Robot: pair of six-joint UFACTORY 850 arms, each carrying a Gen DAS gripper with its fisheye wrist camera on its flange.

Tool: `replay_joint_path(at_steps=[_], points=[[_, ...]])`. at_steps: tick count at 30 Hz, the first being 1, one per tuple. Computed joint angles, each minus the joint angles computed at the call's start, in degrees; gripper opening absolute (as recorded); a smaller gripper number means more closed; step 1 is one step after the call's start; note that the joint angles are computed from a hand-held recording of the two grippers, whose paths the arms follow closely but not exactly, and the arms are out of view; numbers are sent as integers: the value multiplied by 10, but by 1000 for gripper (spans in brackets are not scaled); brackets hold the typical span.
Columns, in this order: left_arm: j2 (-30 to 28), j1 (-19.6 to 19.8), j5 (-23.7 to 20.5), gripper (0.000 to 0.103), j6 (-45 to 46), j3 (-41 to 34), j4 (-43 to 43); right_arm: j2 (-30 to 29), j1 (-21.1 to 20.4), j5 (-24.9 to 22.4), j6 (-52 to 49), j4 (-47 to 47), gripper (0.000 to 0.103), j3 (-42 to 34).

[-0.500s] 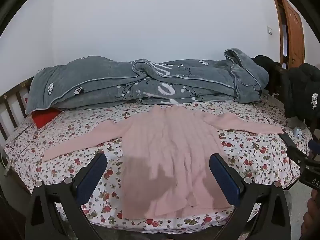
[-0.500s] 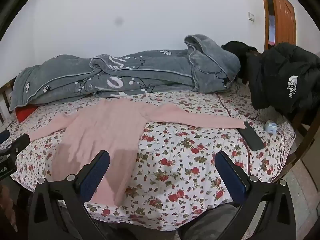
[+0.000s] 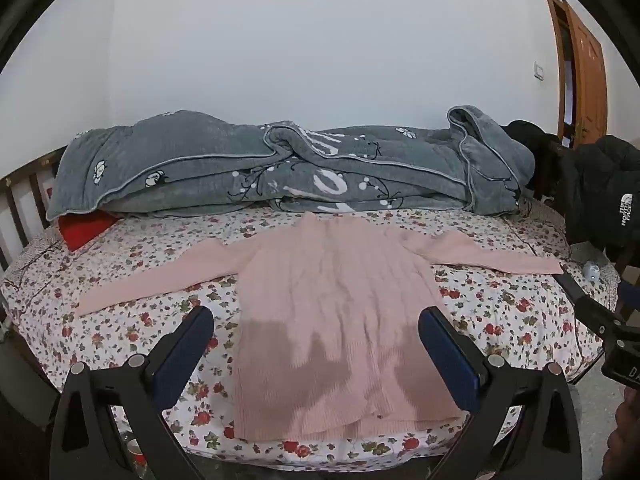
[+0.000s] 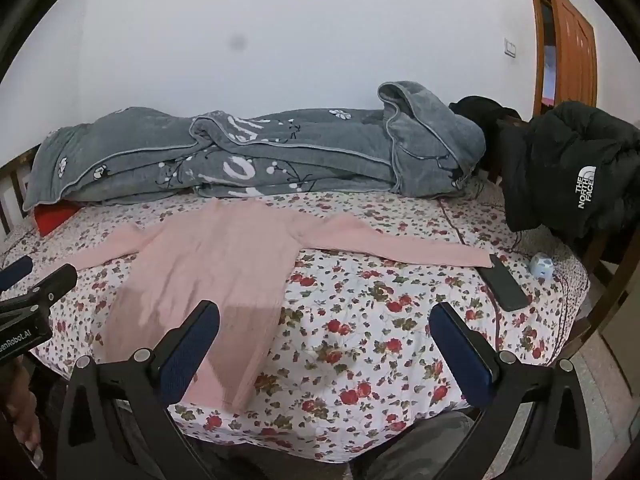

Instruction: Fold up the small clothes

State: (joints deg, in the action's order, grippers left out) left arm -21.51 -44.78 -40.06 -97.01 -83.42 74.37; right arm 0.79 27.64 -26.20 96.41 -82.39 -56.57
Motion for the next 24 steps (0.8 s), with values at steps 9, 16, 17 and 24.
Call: replay_joint_path(at_steps=[9, 16, 17, 24], points=[[11, -4, -3, 103, -23, 12, 21, 3, 2, 5, 14, -10, 103, 2], [13, -7, -7, 103, -30, 12, 29, 4, 9, -5, 26, -25, 103, 3], [14, -8, -8, 103, -32, 13, 30, 5, 9, -3, 26, -25, 103, 3], [14, -9, -9, 103, -31, 14, 29, 7, 9, -1, 33, -32, 103, 5]])
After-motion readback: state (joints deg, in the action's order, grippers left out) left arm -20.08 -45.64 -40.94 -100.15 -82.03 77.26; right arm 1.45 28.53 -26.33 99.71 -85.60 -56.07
